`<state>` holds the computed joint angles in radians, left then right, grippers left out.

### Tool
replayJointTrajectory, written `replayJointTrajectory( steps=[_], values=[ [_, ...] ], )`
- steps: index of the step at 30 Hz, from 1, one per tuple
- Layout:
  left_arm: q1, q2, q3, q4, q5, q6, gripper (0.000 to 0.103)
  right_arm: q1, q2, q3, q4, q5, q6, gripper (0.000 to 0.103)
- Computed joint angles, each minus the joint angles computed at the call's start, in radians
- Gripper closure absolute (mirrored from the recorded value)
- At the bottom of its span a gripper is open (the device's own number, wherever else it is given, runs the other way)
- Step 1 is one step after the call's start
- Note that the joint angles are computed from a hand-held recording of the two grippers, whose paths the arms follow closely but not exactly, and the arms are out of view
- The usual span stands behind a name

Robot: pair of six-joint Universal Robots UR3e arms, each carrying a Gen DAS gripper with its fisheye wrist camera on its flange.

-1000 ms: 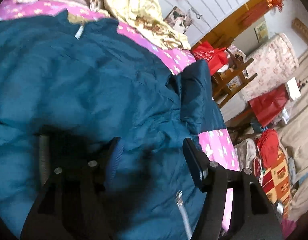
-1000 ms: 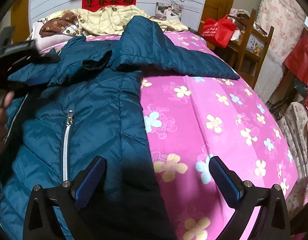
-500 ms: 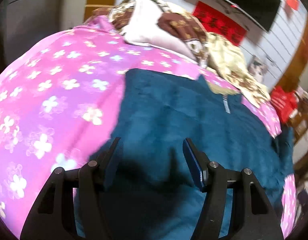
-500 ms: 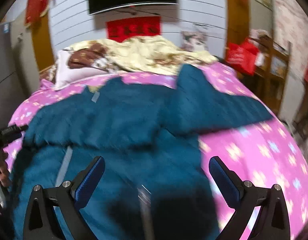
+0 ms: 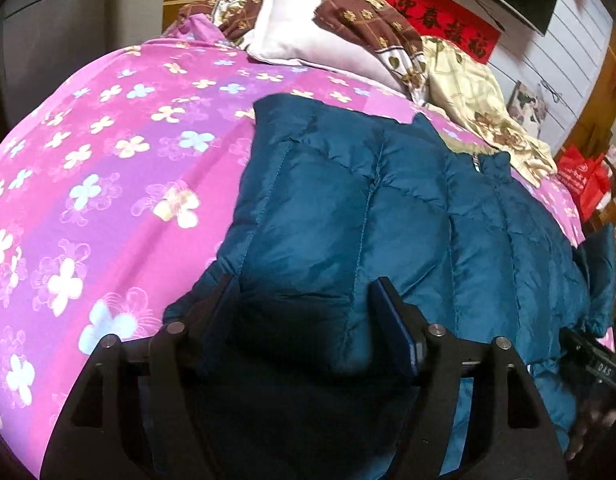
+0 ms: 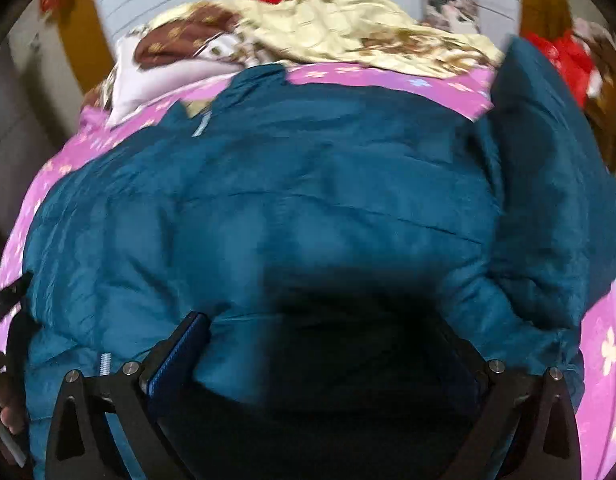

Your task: Fold large clothes

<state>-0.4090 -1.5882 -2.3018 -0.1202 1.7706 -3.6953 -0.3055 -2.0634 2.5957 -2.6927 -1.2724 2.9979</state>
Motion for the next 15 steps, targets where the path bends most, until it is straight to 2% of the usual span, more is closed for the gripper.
replayJointTrajectory(
  steps=[4, 7, 10, 15],
  values=[
    [0.02, -0.003, -0.017, 0.029, -0.042, 0.018, 0.025, 0.01, 0.013, 0.007, -0.015, -0.023, -0.03, 0.0],
    [0.03, 0.0, -0.029, 0.043, -0.057, 0.019, 0.025, -0.003, 0.008, 0.025, -0.033, -0.003, -0.039, 0.0],
    [0.005, -0.01, -0.008, 0.022, -0.023, 0.015, 0.025, -0.025, -0.009, 0.042, -0.037, 0.021, -0.054, 0.0],
    [-0.078, -0.018, 0.036, 0.003, 0.113, -0.004, 0.025, -0.122, -0.194, 0.053, 0.156, 0.085, -0.112, 0.0]
  ],
)
